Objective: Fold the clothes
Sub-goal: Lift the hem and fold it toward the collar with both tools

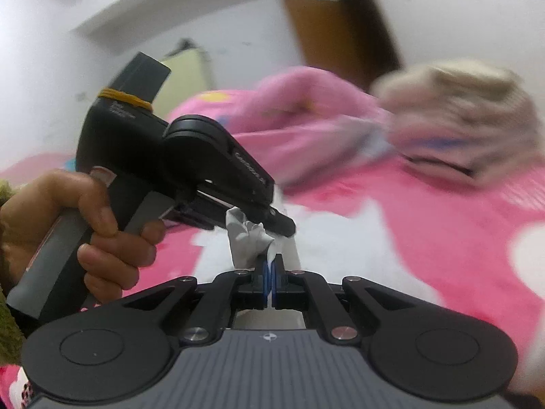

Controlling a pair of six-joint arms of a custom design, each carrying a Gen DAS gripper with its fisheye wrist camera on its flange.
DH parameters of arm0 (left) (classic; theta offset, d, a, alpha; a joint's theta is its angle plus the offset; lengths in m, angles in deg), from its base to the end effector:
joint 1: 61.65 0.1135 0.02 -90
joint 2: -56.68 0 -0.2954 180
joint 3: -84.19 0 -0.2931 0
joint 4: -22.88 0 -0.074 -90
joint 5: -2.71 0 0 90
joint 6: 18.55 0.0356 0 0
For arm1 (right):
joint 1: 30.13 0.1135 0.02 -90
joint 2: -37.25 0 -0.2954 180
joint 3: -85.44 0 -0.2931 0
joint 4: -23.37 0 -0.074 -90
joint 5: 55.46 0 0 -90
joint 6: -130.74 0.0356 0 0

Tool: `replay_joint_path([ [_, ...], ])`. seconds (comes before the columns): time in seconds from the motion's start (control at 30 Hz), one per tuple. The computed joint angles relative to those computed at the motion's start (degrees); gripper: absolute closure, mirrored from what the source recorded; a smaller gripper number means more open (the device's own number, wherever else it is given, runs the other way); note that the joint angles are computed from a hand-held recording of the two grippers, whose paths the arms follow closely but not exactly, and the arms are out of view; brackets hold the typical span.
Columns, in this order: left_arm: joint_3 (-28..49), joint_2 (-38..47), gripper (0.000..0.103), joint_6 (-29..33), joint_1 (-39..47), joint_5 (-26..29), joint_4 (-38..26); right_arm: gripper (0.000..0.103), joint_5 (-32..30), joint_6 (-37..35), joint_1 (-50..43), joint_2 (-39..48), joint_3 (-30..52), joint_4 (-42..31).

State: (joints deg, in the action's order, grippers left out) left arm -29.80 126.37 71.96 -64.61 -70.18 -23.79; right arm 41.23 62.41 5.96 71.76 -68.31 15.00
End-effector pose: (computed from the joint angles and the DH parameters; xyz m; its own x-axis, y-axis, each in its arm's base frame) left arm 0.2780 -0.0249 0.2885 -0.7668 0.0482 -0.6401 0.2437 0.9444 -0.2208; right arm 0.1410 0.0976 0.2075 -0.3976 0.1640 -0.9028 -0.3745 0.8692 0.3228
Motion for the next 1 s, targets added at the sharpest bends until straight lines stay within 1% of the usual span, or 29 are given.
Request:
replay_joint_path([
  [0.07,-0.42,1.27,0.093,0.44,-4.15,-2.26,0.93,0.103,-5.19,2.47,-7.30,-4.15,-1.02,-5.05],
  [0.1,-0.66,1.69,0.091,0.42,-4.55,-1.59,0.95,0.103,-8.51,3.70,-11.19,-5.27,-1.44,-6.73],
  [0.13,-0.89,2.15,0.087,0.41,-4.94,-0.91,0.99,0.103,-12.41,5.18,-15.01,-4.46,-1.70,-6.49],
  [0.17,-1.11,2.40,0.078,0.41,-5.07,-0.08,0.93,0.103,-16.55,6.80,-18.54,-4.43,-2.24,-6.50],
  [0.2,-1.29,1.91,0.071,0.49,-4.26,1.27,0.46,0.103,-20.74,8.33,-22.11,-4.16,-2.72,-6.39],
  [0.23,-1.45,1.43,0.060,0.57,-3.45,2.62,-0.04,0.103,-24.39,9.90,-24.76,-3.38,-3.32,-5.52],
  [0.27,-1.65,0.80,0.052,0.69,-2.54,3.92,-0.47,0.103,-28.03,11.42,-27.41,-2.37,-3.89,-4.49],
  [0.3,-2.15,-0.67,0.048,0.95,-1.19,5.15,-0.65,0.103,-31.64,12.91,-30.03,-1.13,-4.41,-3.33],
  [0.37,-3.70,-4.65,0.037,1.91,2.71,8.51,-1.14,0.103,-36.67,14.80,-33.54,1.58,-5.21,-0.13],
  [0.4,-4.27,-6.34,0.035,2.40,4.88,10.48,-1.41,0.103,-38.86,15.64,-35.13,2.94,-5.22,1.10],
  [0.43,-4.85,-8.12,0.033,2.97,7.62,13.12,-1.89,0.103,-41.00,16.50,-36.67,4.34,-5.21,2.35],
  [0.53,-8.22,-15.00,0.033,5.53,16.66,20.05,-2.36,0.102,-46.37,17.53,-40.53,7.24,-4.91,4.05],
  [0.57,-9.38,-17.39,0.033,6.86,19.79,22.09,-2.76,0.102,-46.99,17.48,-41.35,6.71,-4.98,3.48],
  [0.67,-13.15,-25.54,0.033,13.61,26.64,24.02,-5.96,0.100,-49.03,15.16,-43.42,5.97,-3.99,1.46],
  [0.77,-15.99,-30.86,0.033,22.57,31.70,25.73,-12.27,0.099,-50.27,11.83,-44.93,4.81,-2.21,-2.71],
  [0.83,-17.52,-33.13,0.033,27.29,33.97,26.84,-16.21,0.097,-51.89,10.23,-45.99,6.35,-0.58,-4.60],
  [0.87,-18.50,-34.38,0.033,28.66,34.40,26.81,-17.44,0.092,-52.73,10.17,-46.50,7.34,-0.02,-5.00],
  [0.93,-20.87,-37.62,0.034,29.46,33.35,25.03,-17.94,0.084,-53.69,9.86,-46.92,10.43,1.50,-5.08],
  [1.0,-23.69,-42.20,0.034,27.46,29.59,20.96,-16.05,0.082,-54.01,9.55,-47.24,11.48,2.80,-6.56],
])
